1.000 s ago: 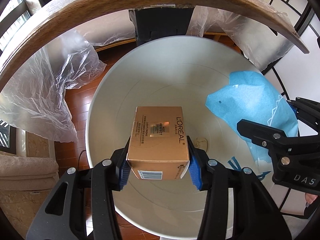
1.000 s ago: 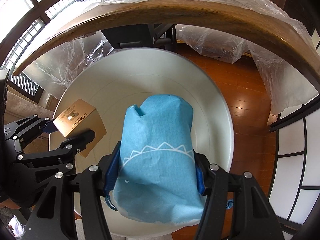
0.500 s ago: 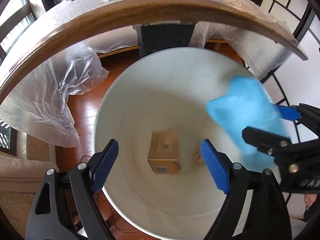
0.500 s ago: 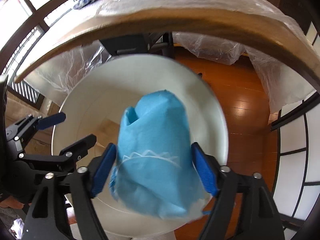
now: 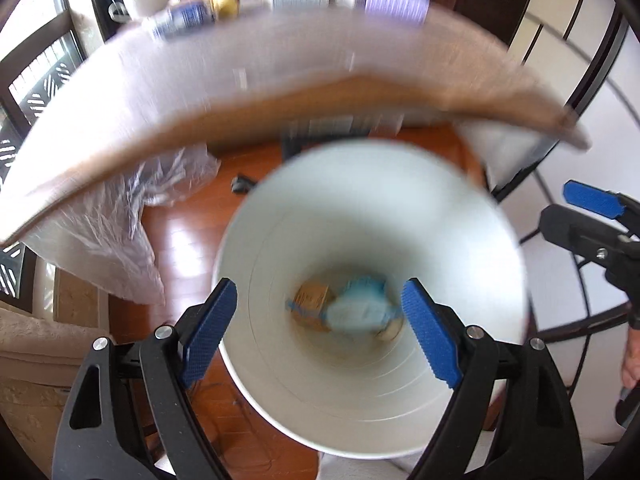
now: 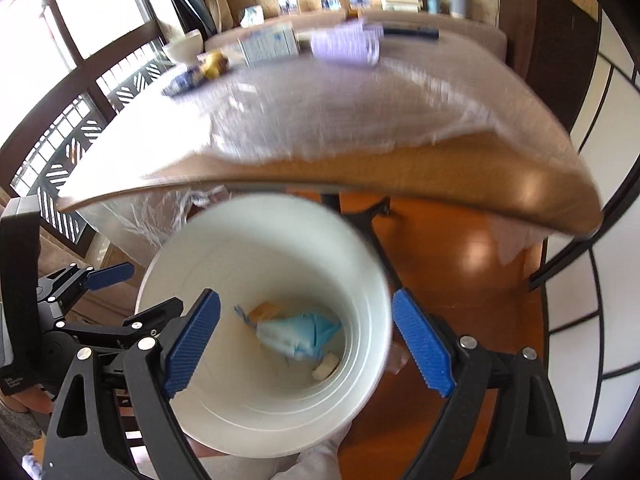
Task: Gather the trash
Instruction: 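Move both tools back up over the table items, then grasp the blue-white Tempo tissue pack with the left tool while the right grasps the lavender roller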
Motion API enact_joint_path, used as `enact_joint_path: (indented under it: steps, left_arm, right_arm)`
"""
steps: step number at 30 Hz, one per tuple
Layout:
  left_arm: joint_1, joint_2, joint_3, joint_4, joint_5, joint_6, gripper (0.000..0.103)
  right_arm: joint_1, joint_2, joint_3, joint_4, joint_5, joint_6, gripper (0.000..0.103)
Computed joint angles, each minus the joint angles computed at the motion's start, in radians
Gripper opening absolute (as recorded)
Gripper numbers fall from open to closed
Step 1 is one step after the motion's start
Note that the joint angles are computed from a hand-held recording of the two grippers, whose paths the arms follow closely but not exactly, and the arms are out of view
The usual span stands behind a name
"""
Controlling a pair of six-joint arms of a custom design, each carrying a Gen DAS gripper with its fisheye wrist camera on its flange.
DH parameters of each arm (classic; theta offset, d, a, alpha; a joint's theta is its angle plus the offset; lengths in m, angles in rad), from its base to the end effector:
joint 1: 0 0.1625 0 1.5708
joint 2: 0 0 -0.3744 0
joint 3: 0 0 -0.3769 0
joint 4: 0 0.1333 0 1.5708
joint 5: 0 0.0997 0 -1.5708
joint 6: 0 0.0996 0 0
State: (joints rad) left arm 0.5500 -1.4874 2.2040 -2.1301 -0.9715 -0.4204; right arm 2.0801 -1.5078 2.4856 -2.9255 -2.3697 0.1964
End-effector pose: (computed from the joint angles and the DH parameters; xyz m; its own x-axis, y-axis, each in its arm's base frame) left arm -0.2428 -0.3711 0.1912 -0.6689 0.4741 -0.5725 0.6233 0.7774 -0.0844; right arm 0.2259 -0.2775 0.1957 -0.8118 0.0507 0.5817 -0.3007 0.8176 -0.4910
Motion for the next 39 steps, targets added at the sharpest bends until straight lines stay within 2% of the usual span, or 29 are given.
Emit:
enact_joint_path:
  steps: [1, 3, 6, 9, 13, 19, 23, 27, 31, 39]
  left_arm:
    - [-0.017, -0.022, 0.000, -0.014, 0.003, 0.000, 0.088]
    - [-0.056, -0.058, 0.001, -0.053, 0.038, -0.001, 0.100]
    - [-0.094, -0.058, -0.022, -0.092, 0.132, -0.005, 0.101]
    - [-0.095, -0.017, -0.060, -0.114, 0.230, -0.018, 0.101]
    - [-0.044, 0.046, -0.126, -0.138, 0.309, 0.018, 0.101]
    - [0.052, 0.117, -0.219, -0.201, 0.320, 0.114, 0.101]
    - [0.118, 0.181, -0.295, -0.258, 0.268, 0.195, 0.101]
    - [0.173, 0.258, -0.376, -0.288, 0.244, 0.266, 0.101]
    - [0.211, 0.317, -0.446, -0.278, 0.232, 0.288, 0.101]
    - [0.247, 0.427, -0.543, -0.281, 0.285, 0.278, 0.101]
  right_arm:
    - [0.023, -0.010, -0.007, -0.001, -0.017, -0.015, 0.090]
    - [0.076, -0.016, -0.030, -0.029, -0.061, -0.060, 0.095]
    - [0.106, -0.006, -0.064, -0.106, -0.106, -0.140, 0.095]
    - [0.081, 0.004, -0.094, -0.178, -0.094, -0.208, 0.096]
    - [0.024, 0.051, -0.163, -0.216, -0.079, -0.261, 0.096]
    - [-0.041, 0.168, -0.292, -0.235, -0.074, -0.267, 0.096]
    - [-0.065, 0.256, -0.370, -0.255, -0.098, -0.244, 0.096]
    - [-0.089, 0.337, -0.448, -0.255, -0.107, -0.218, 0.096]
    - [-0.115, 0.384, -0.503, -0.221, -0.115, -0.198, 0.096]
    - [-0.200, 0.437, -0.590, -0.180, -0.057, -0.235, 0.096]
